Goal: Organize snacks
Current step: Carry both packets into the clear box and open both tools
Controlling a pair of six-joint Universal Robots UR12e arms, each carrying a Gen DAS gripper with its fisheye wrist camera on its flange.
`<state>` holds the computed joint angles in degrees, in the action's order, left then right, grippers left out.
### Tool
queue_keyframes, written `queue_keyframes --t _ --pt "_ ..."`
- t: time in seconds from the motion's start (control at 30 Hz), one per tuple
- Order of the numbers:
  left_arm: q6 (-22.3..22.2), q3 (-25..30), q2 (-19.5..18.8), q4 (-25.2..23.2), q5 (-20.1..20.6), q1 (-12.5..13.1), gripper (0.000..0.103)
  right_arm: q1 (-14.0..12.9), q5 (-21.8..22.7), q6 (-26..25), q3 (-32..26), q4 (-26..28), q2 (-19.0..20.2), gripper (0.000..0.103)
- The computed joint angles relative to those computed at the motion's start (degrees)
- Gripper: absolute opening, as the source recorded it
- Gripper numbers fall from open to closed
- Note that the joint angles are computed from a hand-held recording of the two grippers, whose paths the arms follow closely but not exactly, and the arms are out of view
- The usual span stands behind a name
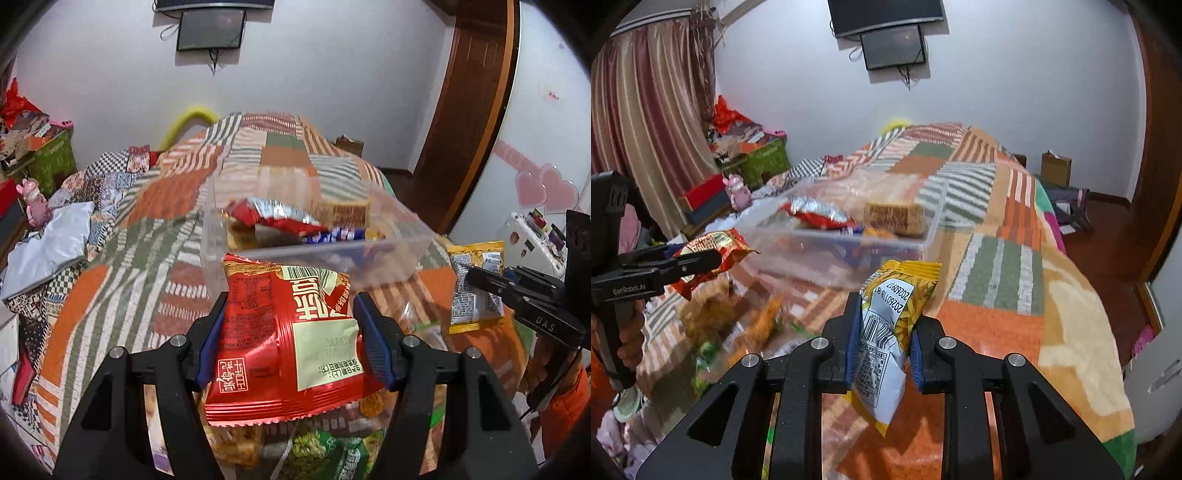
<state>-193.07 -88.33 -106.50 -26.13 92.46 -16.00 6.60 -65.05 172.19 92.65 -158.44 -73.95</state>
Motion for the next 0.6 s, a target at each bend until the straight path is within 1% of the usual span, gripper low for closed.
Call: queue_keyframes --t 0.17,0.3,0.37,0.47,0.6 --pt "-0.46 2.05 -1.07 0.2 0.35 0.31 0.065 0.19 1.01 1.95 -2.23 -2.77 1.26 0.021" --pt "-1.4 4.15 -2.39 -0.81 0.07 0.8 0.065 0.46 1.59 3.39 -4.08 -4.53 2.5 0.021" --pt "-1.73 5.0 -3.02 -1.1 0.21 1.04 0.065 0.56 2.1 4.51 -5.37 -5.11 3.37 0.021" --pt "-2.32 6.35 -4.06 -1.66 0.25 1.44 0.065 0.9 1.67 5.21 -6.91 -5.54 4.43 0.021" --pt "-2.2 8.58 -5.51 -5.21 -2.11 2.29 0.065 1.27 1.21 5.35 -8.87 -4.73 5.77 0.021"
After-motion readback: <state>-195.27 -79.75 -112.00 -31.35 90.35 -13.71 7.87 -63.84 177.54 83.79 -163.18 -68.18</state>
